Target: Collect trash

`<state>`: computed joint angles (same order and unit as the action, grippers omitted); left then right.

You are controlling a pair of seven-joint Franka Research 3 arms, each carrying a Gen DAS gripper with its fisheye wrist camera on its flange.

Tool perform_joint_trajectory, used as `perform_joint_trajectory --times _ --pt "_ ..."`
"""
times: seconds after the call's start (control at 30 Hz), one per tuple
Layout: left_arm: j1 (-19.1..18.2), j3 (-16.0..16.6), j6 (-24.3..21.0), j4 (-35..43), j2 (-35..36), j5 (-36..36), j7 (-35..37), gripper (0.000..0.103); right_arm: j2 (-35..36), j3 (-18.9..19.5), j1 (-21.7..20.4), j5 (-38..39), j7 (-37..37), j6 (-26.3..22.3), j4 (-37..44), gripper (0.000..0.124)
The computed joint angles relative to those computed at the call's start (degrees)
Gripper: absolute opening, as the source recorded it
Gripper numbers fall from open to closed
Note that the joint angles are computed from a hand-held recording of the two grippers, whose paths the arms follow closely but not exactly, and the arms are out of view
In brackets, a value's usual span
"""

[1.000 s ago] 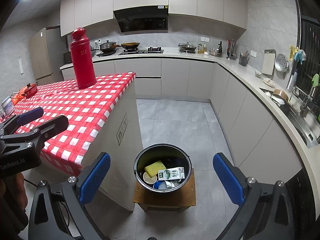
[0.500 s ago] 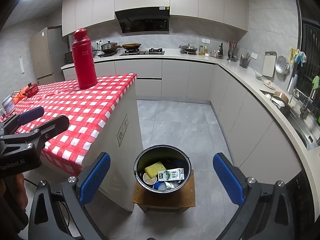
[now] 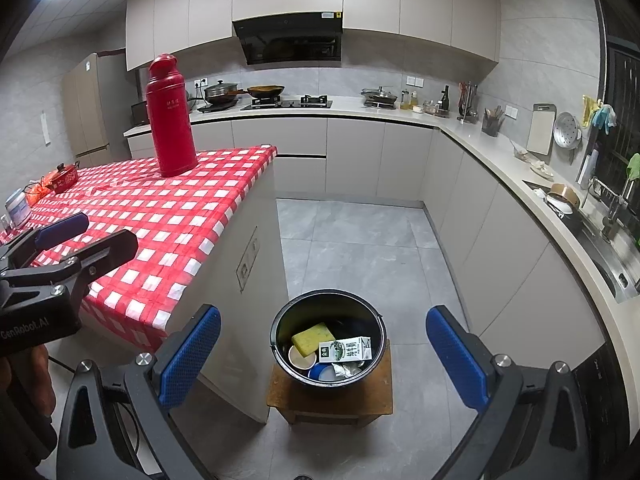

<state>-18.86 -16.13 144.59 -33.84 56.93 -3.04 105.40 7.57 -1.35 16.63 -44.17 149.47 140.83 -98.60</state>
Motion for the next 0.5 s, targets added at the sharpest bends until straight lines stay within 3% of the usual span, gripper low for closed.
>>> perform_joint_trajectory --times 0.5 --pt "0.0 -0.2 0.2 -0.7 -0.1 -0.4 0.8 0.096 -0.5 0.2 -0.2 -0.9 1.5 -0.5 -0.6 0.103"
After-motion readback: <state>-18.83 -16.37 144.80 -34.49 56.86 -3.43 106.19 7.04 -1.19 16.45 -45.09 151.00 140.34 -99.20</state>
